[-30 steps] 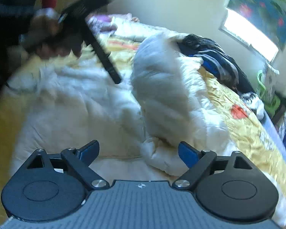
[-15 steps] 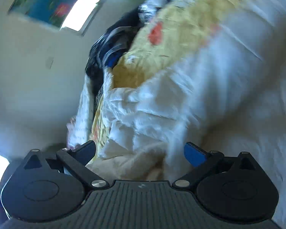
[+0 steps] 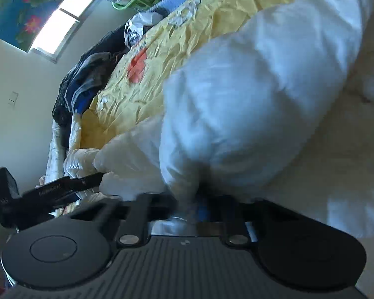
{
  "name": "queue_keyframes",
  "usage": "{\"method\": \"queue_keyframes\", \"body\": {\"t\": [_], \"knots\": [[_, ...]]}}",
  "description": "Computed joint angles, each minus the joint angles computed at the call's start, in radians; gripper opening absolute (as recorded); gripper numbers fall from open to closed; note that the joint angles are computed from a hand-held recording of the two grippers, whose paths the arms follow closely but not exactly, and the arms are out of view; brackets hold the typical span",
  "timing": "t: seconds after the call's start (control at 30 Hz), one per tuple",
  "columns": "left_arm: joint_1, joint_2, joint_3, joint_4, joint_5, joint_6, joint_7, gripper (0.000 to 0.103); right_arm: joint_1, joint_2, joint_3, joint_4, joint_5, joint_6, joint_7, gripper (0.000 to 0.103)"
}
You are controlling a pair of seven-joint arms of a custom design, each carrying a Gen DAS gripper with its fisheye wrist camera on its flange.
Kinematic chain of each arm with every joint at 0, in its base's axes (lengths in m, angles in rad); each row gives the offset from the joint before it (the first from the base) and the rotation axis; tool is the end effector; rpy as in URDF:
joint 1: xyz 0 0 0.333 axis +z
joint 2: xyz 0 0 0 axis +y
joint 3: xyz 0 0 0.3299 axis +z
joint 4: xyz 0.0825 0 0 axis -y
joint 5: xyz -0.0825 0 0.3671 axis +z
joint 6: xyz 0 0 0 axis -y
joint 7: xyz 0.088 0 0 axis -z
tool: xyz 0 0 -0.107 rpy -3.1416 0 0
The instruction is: Fold small clothes
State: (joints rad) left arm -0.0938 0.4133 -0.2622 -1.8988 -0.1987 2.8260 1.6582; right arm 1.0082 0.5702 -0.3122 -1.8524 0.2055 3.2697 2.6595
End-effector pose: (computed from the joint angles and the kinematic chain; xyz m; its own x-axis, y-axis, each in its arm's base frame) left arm 0.6305 -0.2045 0.3714 -0.2675 -0.9411 0.2069 -0.8628 0.1384 -0.4863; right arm 0.5181 0.4529 0.3564 -0.1976 -0.7131 -0.6727 -0.7328 0.5632 -0.3818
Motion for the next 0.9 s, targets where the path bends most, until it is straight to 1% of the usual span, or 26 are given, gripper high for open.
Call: {"method": "queue_keyframes", "body": {"t": [0.03,0.07,0.1,0.13,0.17,0.2,0.23,0.27,0.3,0.33,0.37,0.4,0.43,0.5,0.53,0.57,0.6,0.63,0.67,0.7,0.73,0.77,0.8,0.83,0.87,0.9], "knots": [[-0.037,0.005,0.035,0.012,0.045,0.021,-0.019,0.02,0.021,0.014,-0.037,0.009,0.001,0.018,0.001,0.015],[-0.097,0.007,0.096,0.021,0.129,0.049,-0.078,0.02,0.018,0.04,-0.052,0.035,0.005,0.046,-0.005,0.016],[-0.122,0.007,0.123,0.035,0.176,0.067,-0.13,0.018,0.015,0.059,-0.067,0.054,0.014,0.102,-0.022,0.016],[-0.116,0.005,0.115,0.042,0.168,0.096,-0.138,0.018,0.031,0.076,-0.1,0.067,0.029,0.162,-0.042,0.016],[-0.083,0.007,0.079,0.051,0.141,0.128,-0.131,0.018,0.047,0.092,-0.132,0.076,0.042,0.23,-0.069,0.016],[-0.03,0.014,0.021,0.063,0.09,0.159,-0.112,0.018,0.062,0.109,-0.164,0.086,0.056,0.295,-0.101,0.016],[0.012,0.031,-0.025,0.081,0.044,0.186,-0.104,0.018,0.063,0.126,-0.181,0.102,0.072,0.33,-0.126,0.016],[0.037,0.054,-0.054,0.102,0.013,0.209,-0.1,0.018,0.048,0.137,-0.183,0.121,0.072,0.347,-0.146,0.016],[0.031,0.086,-0.048,0.136,0.004,0.215,-0.102,0.018,0.004,0.139,-0.153,0.138,0.053,0.341,-0.143,0.016],[-0.003,0.115,-0.008,0.171,0.037,0.199,-0.128,0.018,-0.048,0.139,-0.106,0.155,0.034,0.325,-0.131,0.016],[-0.052,0.142,0.048,0.205,0.072,0.182,-0.16,0.018,-0.094,0.148,-0.071,0.181,-0.004,0.286,-0.098,0.016],[-0.091,0.173,0.091,0.232,0.107,0.179,-0.185,0.018,-0.105,0.163,-0.065,0.206,0.019,0.243,-0.136,0.016],[-0.129,0.2,0.133,0.254,0.144,0.179,-0.209,0.018,-0.088,0.183,-0.092,0.23,0.048,0.2,-0.157,0.016],[-0.209,0.243,0.229,0.285,0.224,0.204,-0.265,0.02,-0.098,0.226,-0.099,0.307,0.068,0.111,-0.183,0.016],[-0.235,0.263,0.262,0.302,0.257,0.212,-0.284,0.021,-0.088,0.258,-0.124,0.355,0.088,0.054,-0.19,0.016],[-0.254,0.282,0.288,0.321,0.282,0.209,-0.303,0.022,-0.084,0.292,-0.144,0.401,0.101,0.018,-0.181,0.016],[-0.273,0.296,0.313,0.331,0.301,0.208,-0.329,0.023,-0.09,0.322,-0.15,0.444,0.106,-0.013,-0.158,0.016],[-0.279,0.301,0.321,0.324,0.318,0.223,-0.344,0.024,-0.117,0.356,-0.135,0.503,0.096,-0.047,-0.137,0.017],[-0.305,0.299,0.354,0.301,0.345,0.264,-0.365,0.024,-0.145,0.378,-0.112,0.542,0.089,-0.076,-0.119,0.024],[-0.331,0.291,0.388,0.274,0.369,0.3,-0.378,0.024,-0.151,0.389,-0.104,0.551,0.088,-0.075,-0.094,0.024],[-0.346,0.277,0.409,0.245,0.383,0.331,-0.385,0.024,-0.164,0.396,-0.085,0.549,0.093,-0.05,-0.07,0.024],[-0.35,0.26,0.415,0.217,0.388,0.356,-0.385,0.024,-0.197,0.401,-0.041,0.552,0.093,-0.016,-0.054,0.027],[-0.353,0.238,0.419,0.187,0.389,0.371,-0.384,0.026,-0.213,0.387,-0.007,0.52,0.096,0.038,-0.036,0.029],[-0.35,0.209,0.416,0.154,0.387,0.385,-0.379,0.027,-0.22,0.368,0.017,0.478,0.11,0.102,-0.023,0.034],[-0.317,0.168,0.38,0.102,0.385,0.42,-0.362,0.028,-0.222,0.35,0.033,0.445,0.131,0.147,-0.025,0.045],[-0.282,0.131,0.341,0.055,0.379,0.454,-0.344,0.031,-0.21,0.315,0.043,0.384,0.159,0.204,-0.028,0.053]]}}
